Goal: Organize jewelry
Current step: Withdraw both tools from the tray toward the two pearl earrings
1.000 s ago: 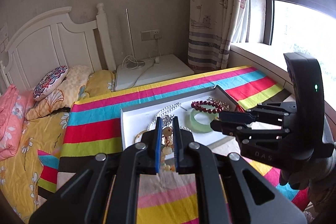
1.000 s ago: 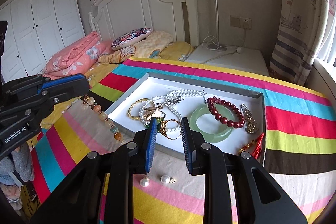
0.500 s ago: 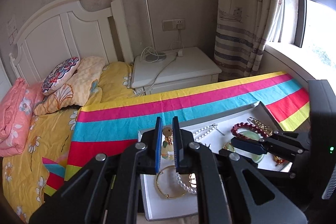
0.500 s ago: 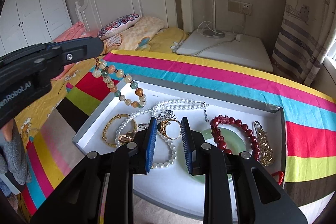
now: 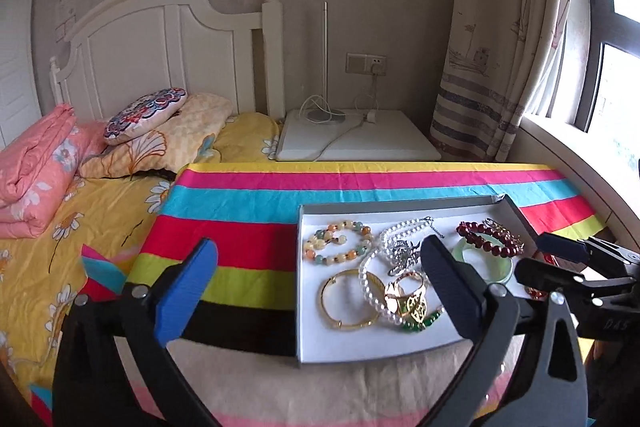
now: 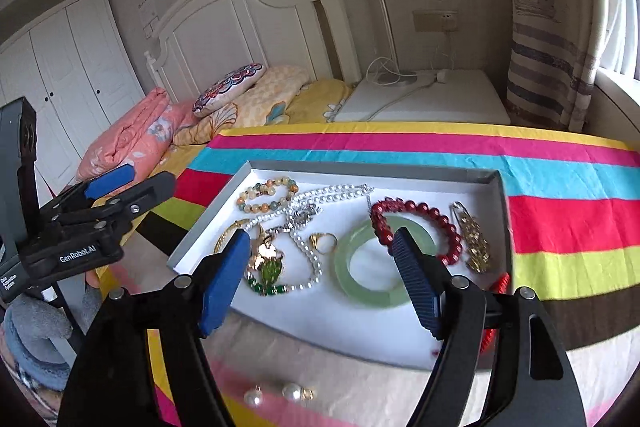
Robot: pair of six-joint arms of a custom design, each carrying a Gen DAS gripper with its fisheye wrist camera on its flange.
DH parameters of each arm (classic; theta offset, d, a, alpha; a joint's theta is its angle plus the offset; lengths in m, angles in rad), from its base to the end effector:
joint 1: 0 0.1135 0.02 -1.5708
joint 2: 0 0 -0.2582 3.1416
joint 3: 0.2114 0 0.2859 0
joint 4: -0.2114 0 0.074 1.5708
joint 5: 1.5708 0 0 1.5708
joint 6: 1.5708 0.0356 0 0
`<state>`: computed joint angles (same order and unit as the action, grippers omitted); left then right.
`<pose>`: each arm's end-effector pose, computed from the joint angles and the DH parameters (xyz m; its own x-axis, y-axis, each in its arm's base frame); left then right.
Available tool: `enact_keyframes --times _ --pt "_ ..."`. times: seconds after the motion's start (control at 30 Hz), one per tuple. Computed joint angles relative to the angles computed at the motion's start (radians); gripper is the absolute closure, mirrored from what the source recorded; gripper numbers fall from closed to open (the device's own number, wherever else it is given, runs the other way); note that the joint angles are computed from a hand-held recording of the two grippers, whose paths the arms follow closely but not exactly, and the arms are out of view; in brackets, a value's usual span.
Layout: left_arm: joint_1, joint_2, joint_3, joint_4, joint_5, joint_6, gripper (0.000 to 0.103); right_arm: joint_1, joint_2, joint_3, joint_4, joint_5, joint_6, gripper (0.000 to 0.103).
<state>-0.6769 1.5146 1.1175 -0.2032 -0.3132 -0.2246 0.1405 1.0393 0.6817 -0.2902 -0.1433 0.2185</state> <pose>0.2996 -0.2267 0.2576 -0.5179 0.1443 -0.8432 0.2897 0.9570 -0.0141 0.2558 0.0413 0.2285 -0.6378 0.1265 -0.7598 -0.1159 0.9594 0.2570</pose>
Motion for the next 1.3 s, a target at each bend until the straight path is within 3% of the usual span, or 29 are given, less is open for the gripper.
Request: enact_keyframes --times 0.13,0.3,0.47,0.63,0.67,0.73,0.83,1.0,1.3 --pt "-0.031 -0.145 -0.149 -0.042 -0.02 -0.092 0.002 -0.003 -0.197 -0.108 -0.087 0.026 -0.01 0.017" --pt "-0.083 -0.258 -0.279 -0.128 -0.006 -0.191 0.002 0.061 -0.396 -0.203 -0.176 0.086 -0.015 0.017" --pt "-0.13 -0.298 -0.379 -0.125 -0.004 -0.224 0.002 0.111 -0.393 -0.233 -0.245 0.135 0.013 0.017" --pt "-0.11 -0.293 -0.4 -0.104 0.06 -0.226 0.002 0.208 -0.348 -0.221 -0.266 0.272 0.03 0.017" --pt "-0.093 -0.29 -0.406 -0.097 0.099 -0.224 0.002 0.226 -0.327 -0.215 -0.265 0.297 0.03 0.018" --pt "-0.048 -0.262 -0.393 -0.102 0.177 -0.229 0.002 0.234 -0.283 -0.202 -0.263 0.308 0.022 0.037" --pt "-0.013 -0.248 -0.387 -0.098 0.227 -0.248 0.002 0.257 -0.224 -0.182 -0.271 0.342 0.021 0.053" --pt "-0.01 -0.249 -0.394 -0.082 0.243 -0.245 0.002 0.282 -0.166 -0.165 -0.26 0.324 -0.031 0.061" --pt "-0.004 -0.249 -0.395 -0.071 0.257 -0.249 0.002 0.301 -0.076 -0.12 -0.226 0.311 -0.069 0.063"
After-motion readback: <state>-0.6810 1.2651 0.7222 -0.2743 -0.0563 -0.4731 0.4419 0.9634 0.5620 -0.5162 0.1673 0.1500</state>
